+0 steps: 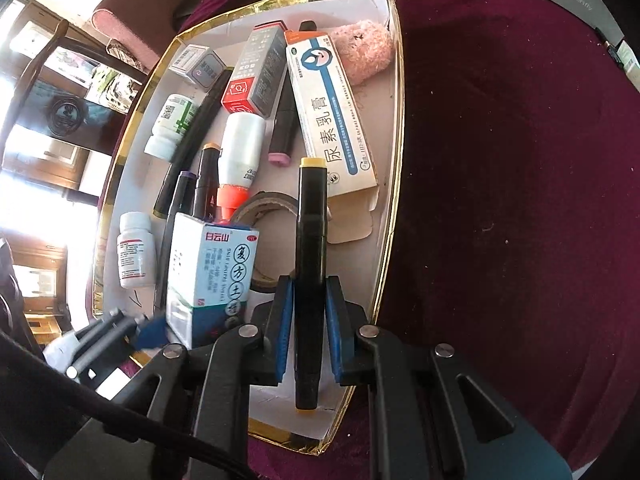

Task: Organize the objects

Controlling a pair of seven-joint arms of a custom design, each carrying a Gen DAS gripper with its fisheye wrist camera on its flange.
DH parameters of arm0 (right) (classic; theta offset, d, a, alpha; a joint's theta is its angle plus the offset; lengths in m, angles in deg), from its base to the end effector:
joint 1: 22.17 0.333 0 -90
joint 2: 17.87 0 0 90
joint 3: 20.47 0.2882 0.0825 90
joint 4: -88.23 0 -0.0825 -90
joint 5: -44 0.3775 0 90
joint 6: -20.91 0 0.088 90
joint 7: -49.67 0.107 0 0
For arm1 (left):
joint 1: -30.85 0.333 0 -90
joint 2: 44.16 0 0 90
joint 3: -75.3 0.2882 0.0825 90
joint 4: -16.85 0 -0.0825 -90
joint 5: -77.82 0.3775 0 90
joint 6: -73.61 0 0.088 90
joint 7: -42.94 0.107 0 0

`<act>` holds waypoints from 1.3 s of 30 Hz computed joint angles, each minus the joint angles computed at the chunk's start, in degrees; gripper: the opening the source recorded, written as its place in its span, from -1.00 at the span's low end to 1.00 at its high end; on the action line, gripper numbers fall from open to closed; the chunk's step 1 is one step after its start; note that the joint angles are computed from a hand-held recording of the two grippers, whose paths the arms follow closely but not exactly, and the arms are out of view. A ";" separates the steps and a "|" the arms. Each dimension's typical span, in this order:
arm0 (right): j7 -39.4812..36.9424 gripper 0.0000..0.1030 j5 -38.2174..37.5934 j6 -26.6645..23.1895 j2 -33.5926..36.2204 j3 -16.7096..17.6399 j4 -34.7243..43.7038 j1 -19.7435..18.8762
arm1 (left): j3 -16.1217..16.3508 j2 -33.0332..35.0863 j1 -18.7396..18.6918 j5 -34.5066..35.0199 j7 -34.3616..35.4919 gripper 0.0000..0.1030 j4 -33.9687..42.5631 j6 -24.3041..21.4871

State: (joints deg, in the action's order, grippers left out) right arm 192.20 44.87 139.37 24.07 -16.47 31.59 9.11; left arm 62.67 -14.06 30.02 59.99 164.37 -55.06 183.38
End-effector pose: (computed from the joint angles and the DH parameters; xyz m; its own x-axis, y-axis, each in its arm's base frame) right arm 0.6295 0.4232 0.4476 -0.2863 -0.9074 -0.3077 -0.9250 0.3455 -0.1582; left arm 0.6869 -0.1514 0.4614 -0.6247 -0.7280 0.2824 -0.7776 0.5469 -0.3102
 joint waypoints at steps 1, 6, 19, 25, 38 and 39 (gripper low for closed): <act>0.17 -0.75 0.27 0.68 -0.66 0.06 -1.14 -0.17 | 0.12 -0.14 -0.03 0.28 -0.18 -0.39 -0.22 -0.43; 0.84 -0.68 0.22 4.11 -4.25 -0.06 -6.12 -0.63 | 0.51 -2.33 0.07 0.66 -1.11 -0.37 -3.10 -0.25; 2.14 -0.04 -4.87 10.37 -13.86 -0.67 -18.40 -1.17 | 2.02 -17.81 -0.56 -0.70 -2.80 -0.10 -23.51 28.13; 3.79 -0.04 -13.57 9.40 -14.88 -2.45 -17.12 1.16 | 1.58 -26.48 -1.97 -5.20 -2.31 0.62 -33.70 55.82; 19.16 1.00 -43.64 1.23 -20.53 -4.16 -19.18 7.40 | 4.68 -25.72 -2.41 1.02 -18.47 0.98 -28.07 49.72; 18.66 1.00 -43.18 1.23 -20.57 -3.76 -19.38 7.02 | 4.79 -26.27 -2.60 3.70 -20.81 0.98 -29.21 49.90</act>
State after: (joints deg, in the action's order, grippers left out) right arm 210.86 1.69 140.60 3.50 -20.22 12.22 16.14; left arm 67.46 -40.33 27.42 63.68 143.56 -84.27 233.29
